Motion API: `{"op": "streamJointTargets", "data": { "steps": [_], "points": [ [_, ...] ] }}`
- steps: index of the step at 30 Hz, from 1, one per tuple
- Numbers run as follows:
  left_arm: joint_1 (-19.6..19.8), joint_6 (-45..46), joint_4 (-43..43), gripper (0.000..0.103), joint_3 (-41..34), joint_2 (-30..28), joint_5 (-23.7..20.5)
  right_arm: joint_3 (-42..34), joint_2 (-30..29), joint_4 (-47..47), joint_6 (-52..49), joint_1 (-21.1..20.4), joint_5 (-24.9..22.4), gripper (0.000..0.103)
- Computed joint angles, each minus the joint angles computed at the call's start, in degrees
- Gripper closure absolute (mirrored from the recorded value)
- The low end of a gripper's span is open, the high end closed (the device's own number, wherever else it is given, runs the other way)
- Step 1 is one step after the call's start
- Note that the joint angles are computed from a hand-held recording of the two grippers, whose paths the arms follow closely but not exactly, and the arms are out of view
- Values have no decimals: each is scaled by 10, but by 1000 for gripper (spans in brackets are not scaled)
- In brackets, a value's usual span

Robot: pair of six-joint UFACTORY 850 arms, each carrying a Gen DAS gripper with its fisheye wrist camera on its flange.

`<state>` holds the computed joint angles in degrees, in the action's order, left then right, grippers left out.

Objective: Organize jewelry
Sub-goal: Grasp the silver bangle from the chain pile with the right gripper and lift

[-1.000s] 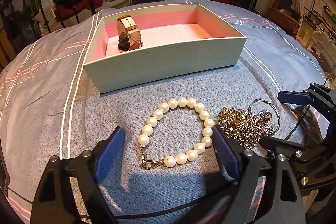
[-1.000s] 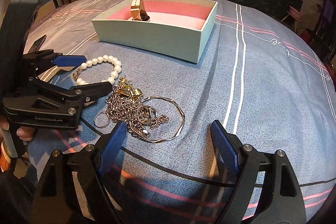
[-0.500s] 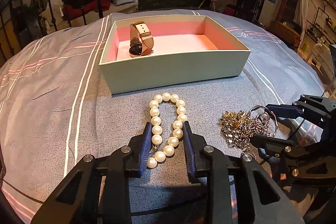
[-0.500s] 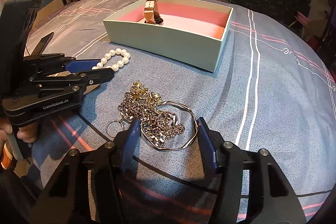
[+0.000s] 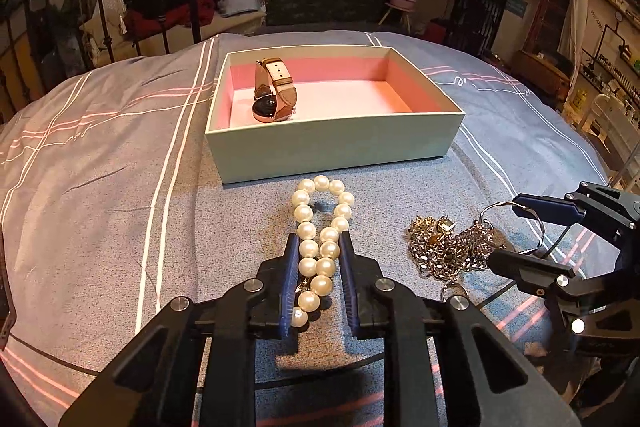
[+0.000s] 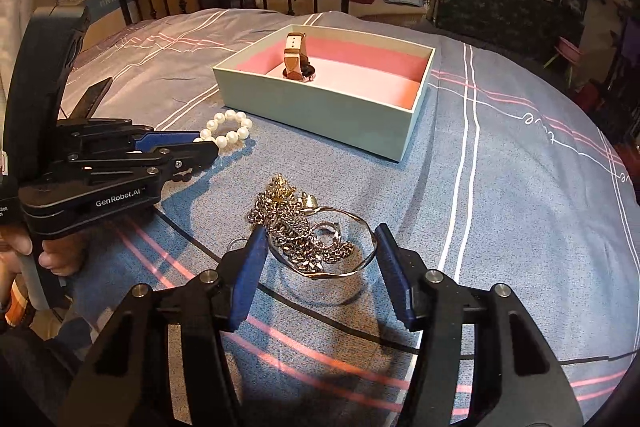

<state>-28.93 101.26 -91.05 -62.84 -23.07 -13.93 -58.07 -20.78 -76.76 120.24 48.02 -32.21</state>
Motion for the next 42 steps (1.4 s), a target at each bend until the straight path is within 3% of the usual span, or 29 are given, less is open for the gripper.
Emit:
{"op": "streamJointTargets", "data": {
  "steps": [7, 8, 9, 16, 24, 30, 32, 34, 35, 42],
  "points": [
    [-1, 45, -46, 84, 8, 20, -6, 2, 20, -15, -2, 12, -40, 48],
    [-2, 53, -55, 84, 9, 22, -5, 1, 23, -17, -6, 13, -46, 50],
    [-2, 52, -53, 84, 9, 23, -6, -1, 24, -19, -9, 14, -52, 79],
    [-4, 55, -56, 84, 10, 26, -5, -3, 32, -27, -25, 7, -61, 84],
    [-4, 42, -46, 83, 10, 25, 1, -1, 6, -25, 9, -38, 33, 82],
    [-4, 37, -43, 84, 10, 25, 2, -57, -49, 76, -124, -74, 90, 82],
    [-3, 31, -37, 84, 9, 24, 0, -84, -74, 140, -208, -74, 73, 83],
    [-3, 35, -42, 83, 9, 24, 1, -95, -82, 148, -240, -69, 63, 99],
    [-3, 34, -41, 83, 8, 23, 1, -96, -82, 140, -241, -65, 61, 99],
    [2, 46, -57, 83, 11, 25, -2, -68, -43, -11, -107, -16, -45, 100]
  ]
}}
